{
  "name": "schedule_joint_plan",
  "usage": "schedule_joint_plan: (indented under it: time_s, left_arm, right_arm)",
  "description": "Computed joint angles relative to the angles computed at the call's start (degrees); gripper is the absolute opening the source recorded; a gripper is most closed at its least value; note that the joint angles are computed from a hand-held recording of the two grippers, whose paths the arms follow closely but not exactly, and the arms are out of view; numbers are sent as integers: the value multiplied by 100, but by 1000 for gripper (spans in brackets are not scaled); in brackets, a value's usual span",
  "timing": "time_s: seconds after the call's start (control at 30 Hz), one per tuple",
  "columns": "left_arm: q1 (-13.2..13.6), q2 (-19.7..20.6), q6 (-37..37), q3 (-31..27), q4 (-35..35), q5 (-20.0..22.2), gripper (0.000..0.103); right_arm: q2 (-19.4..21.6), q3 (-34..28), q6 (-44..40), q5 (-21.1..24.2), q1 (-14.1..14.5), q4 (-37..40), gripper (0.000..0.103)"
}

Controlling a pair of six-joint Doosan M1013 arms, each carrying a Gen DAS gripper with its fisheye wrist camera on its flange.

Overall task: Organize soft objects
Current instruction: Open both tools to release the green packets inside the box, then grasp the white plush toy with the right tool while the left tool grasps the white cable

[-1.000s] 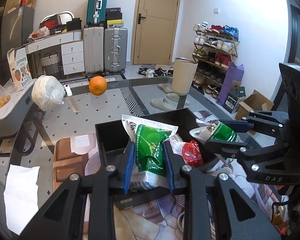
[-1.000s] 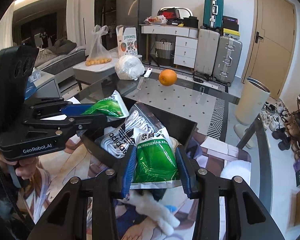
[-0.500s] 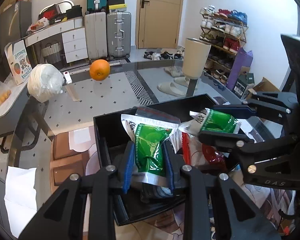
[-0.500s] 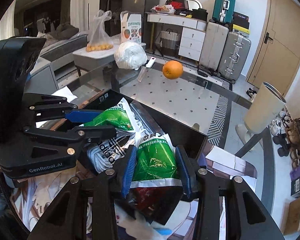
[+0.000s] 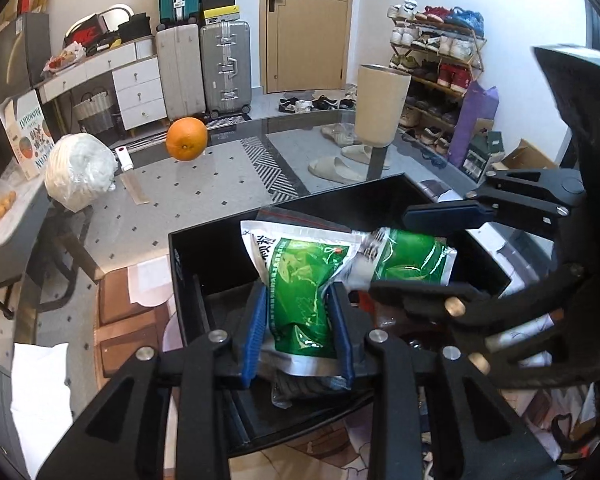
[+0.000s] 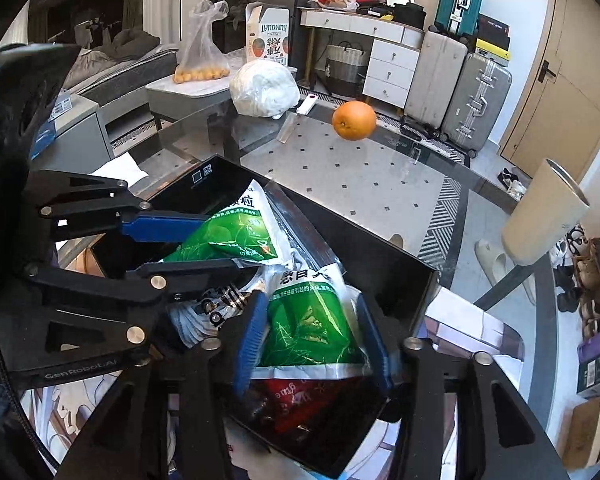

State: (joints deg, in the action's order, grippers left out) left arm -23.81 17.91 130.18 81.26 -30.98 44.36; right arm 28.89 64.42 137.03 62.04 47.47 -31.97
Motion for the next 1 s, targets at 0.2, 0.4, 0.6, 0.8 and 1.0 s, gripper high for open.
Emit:
schedule_joint_plan:
  time_s: [0.2,0.4,0.6,0.8,1.0]
  left_arm:
    - [73,-100,301,139,-581,24,56]
    - [124,-353,497,444,-862,-137,81]
    - [172,-683,774,868,-1207,-509,103]
    - [206,-842,697,1057,-1090,-587,103]
    - [199,-1015,584,1299,-985,-816,103]
  right_arm:
    - [-243,233,464,-134,188,-559,75]
    - [-537,609,1213,-174,330,-841,90]
    - [-816,1075,2013,-509,486,-1188,102]
    - [-936,1306,2457,-552,594,-1251,102]
    - [-999,1440,2488,-519,650,-1189,102]
